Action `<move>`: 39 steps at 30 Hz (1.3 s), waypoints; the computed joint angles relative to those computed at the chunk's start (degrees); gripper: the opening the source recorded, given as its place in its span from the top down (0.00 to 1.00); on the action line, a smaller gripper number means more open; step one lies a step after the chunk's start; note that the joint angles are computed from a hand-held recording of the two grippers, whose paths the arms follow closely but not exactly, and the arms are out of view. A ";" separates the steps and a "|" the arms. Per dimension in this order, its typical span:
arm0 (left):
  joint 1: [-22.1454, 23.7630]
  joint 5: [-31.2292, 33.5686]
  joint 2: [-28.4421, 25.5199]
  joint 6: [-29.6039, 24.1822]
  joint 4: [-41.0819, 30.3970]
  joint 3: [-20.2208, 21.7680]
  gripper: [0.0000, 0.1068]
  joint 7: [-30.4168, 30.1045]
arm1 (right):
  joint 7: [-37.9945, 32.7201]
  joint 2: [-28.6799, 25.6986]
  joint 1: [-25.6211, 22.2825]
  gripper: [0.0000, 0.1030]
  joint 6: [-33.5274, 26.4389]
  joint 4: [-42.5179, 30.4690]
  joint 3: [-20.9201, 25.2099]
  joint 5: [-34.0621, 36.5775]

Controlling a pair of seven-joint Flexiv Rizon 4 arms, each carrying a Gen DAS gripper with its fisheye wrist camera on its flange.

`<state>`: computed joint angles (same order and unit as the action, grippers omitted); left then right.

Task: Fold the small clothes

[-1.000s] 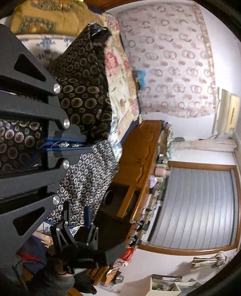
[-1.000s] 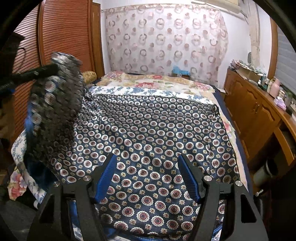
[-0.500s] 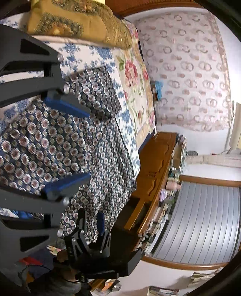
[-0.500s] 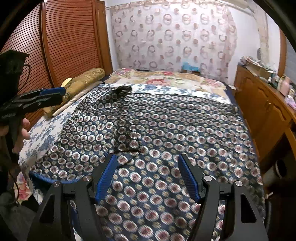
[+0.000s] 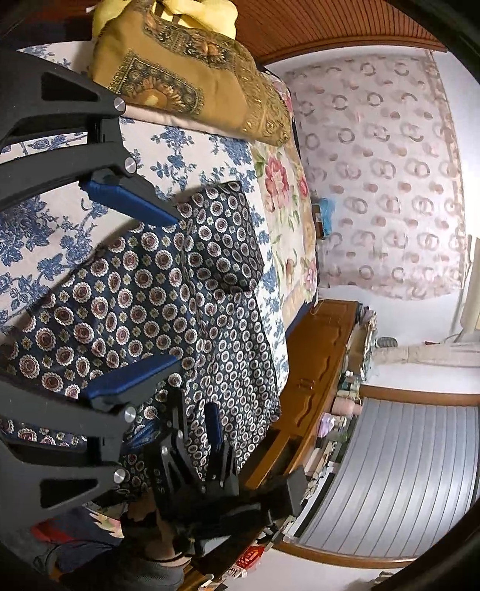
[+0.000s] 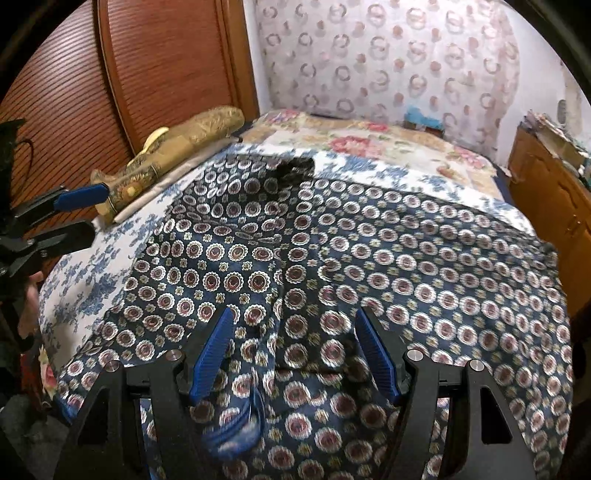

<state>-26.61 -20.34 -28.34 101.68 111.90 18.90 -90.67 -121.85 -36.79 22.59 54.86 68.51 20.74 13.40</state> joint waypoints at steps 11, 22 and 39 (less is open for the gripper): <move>1.63 -0.85 0.51 1.52 1.92 -1.92 0.32 0.02 | 0.78 -5.73 3.87 0.41 -7.01 -8.37 -1.29 -3.60; 2.56 -1.73 0.57 1.82 2.39 -3.19 0.32 0.74 | -4.53 -5.76 2.96 0.93 -8.52 -9.31 -0.11 1.15; 4.47 -1.09 0.13 1.56 2.32 -5.76 0.31 0.99 | 5.80 -4.07 4.09 0.76 1.23 -4.13 -3.51 -5.99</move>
